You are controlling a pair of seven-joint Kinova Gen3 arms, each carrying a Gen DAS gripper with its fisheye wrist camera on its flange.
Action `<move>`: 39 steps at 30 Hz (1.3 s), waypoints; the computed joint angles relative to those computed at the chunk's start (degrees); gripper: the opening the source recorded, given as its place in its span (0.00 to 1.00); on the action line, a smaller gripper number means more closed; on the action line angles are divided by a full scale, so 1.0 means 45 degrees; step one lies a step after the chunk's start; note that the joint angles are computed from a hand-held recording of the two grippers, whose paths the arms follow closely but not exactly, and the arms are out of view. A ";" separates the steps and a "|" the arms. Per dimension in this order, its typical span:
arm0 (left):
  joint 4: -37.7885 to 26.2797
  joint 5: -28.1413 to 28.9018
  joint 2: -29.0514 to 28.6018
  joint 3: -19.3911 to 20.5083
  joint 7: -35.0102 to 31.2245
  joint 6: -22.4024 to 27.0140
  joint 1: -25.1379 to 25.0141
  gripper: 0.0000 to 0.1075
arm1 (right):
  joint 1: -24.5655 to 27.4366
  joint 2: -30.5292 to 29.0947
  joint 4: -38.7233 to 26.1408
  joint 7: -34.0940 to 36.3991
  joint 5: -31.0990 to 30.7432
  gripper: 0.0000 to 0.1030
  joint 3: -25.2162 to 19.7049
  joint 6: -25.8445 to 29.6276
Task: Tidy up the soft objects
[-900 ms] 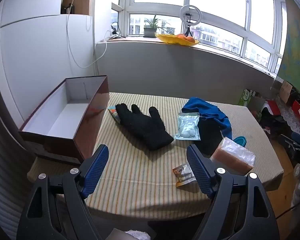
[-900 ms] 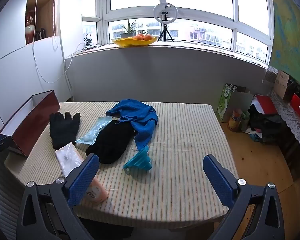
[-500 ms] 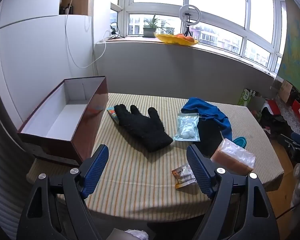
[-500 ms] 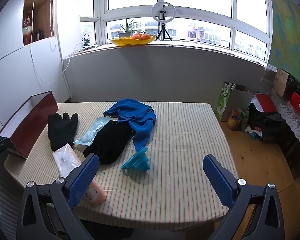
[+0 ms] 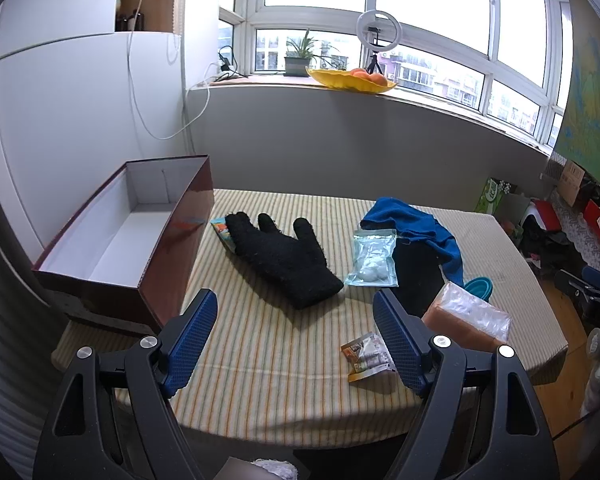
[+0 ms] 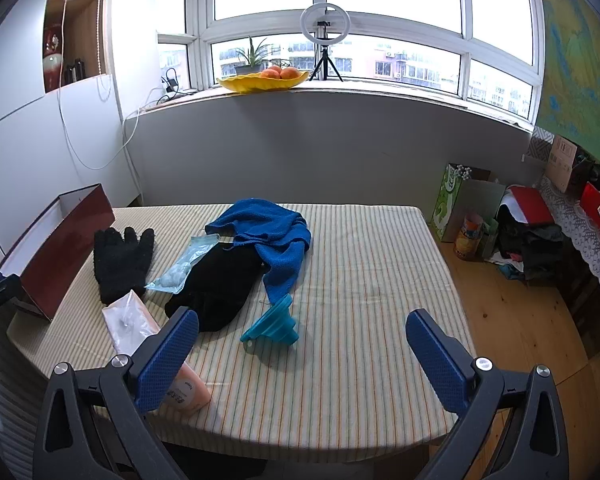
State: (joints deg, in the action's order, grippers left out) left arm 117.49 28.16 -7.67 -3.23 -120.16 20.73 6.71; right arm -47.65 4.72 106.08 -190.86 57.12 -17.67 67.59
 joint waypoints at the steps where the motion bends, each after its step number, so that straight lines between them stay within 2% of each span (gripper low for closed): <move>1: -0.0003 -0.0032 0.0003 0.0023 0.0051 -0.0010 -0.0014 0.75 | 0.0004 -0.0009 -0.0012 0.0021 -0.0013 1.00 0.0001 0.0007; 39: 0.0040 0.0081 -0.0010 -0.0037 -0.0032 -0.0107 0.0086 0.75 | 0.0016 0.0064 -0.0118 0.0195 -0.0086 1.00 0.0056 -0.0045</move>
